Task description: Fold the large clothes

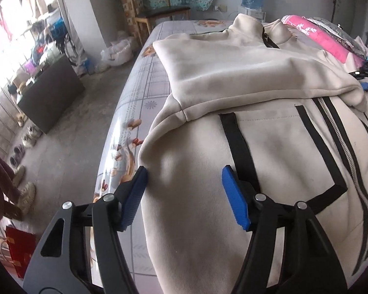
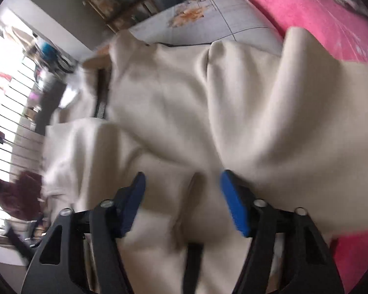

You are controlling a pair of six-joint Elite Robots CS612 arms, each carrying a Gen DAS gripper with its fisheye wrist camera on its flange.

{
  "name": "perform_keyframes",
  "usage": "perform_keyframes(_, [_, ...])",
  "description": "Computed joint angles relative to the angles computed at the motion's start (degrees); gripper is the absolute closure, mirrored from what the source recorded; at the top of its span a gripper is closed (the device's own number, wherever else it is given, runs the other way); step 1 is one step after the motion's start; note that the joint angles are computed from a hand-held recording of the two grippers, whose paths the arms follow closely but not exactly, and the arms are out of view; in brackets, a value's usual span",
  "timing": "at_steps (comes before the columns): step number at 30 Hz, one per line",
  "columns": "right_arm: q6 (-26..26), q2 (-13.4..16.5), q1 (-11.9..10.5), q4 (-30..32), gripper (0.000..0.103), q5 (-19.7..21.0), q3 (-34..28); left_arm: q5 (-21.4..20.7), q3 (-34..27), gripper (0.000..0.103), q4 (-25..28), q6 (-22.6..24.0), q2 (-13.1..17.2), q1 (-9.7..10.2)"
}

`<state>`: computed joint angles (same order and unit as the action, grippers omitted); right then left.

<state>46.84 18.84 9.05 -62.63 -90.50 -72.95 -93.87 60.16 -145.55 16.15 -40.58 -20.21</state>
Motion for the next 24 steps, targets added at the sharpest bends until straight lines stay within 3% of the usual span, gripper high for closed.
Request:
perform_keyframes(1, [-0.94,-0.44,0.22,0.11,0.047,-0.84,0.91,-0.03,0.6,0.043,-0.64,-0.04,-0.34,-0.04])
perform_keyframes(4, [-5.06,-1.78,1.03,1.41,0.066,-1.57,3.52,-0.77,1.42,0.043,-1.24,-0.18,-0.88,0.19])
perform_keyframes(5, [-7.55,-2.7,1.85,2.45,0.07,-4.26,5.19,-1.16,1.54,0.043,-1.35,-0.36,-0.94,0.29])
perform_keyframes(8, [-10.23,-3.76,2.53,2.67,0.094,-6.1,6.88,-2.17,1.73,0.043,-1.52,-0.92,-0.98,0.55])
perform_keyframes(15, [-14.56,-7.66,3.73,-9.18,0.095,-21.05,11.53,-2.67,1.82,0.042,-1.97,-1.41,-0.87,0.61])
perform_keyframes(18, [-15.61,-8.52,3.54,-11.56,0.095,-24.54,13.74,-3.05,1.81,0.042,-1.91,-1.79,-0.89,0.68])
perform_keyframes(20, [-15.03,-8.51,3.3,-10.08,0.095,-25.09,14.81,-3.11,1.86,0.042,-2.01,-1.87,-0.9,0.68])
perform_keyframes(24, [-9.43,-8.04,1.35,-2.39,0.086,-19.77,15.43,-3.29,1.9,0.042,-2.01,-1.89,-0.92,0.69])
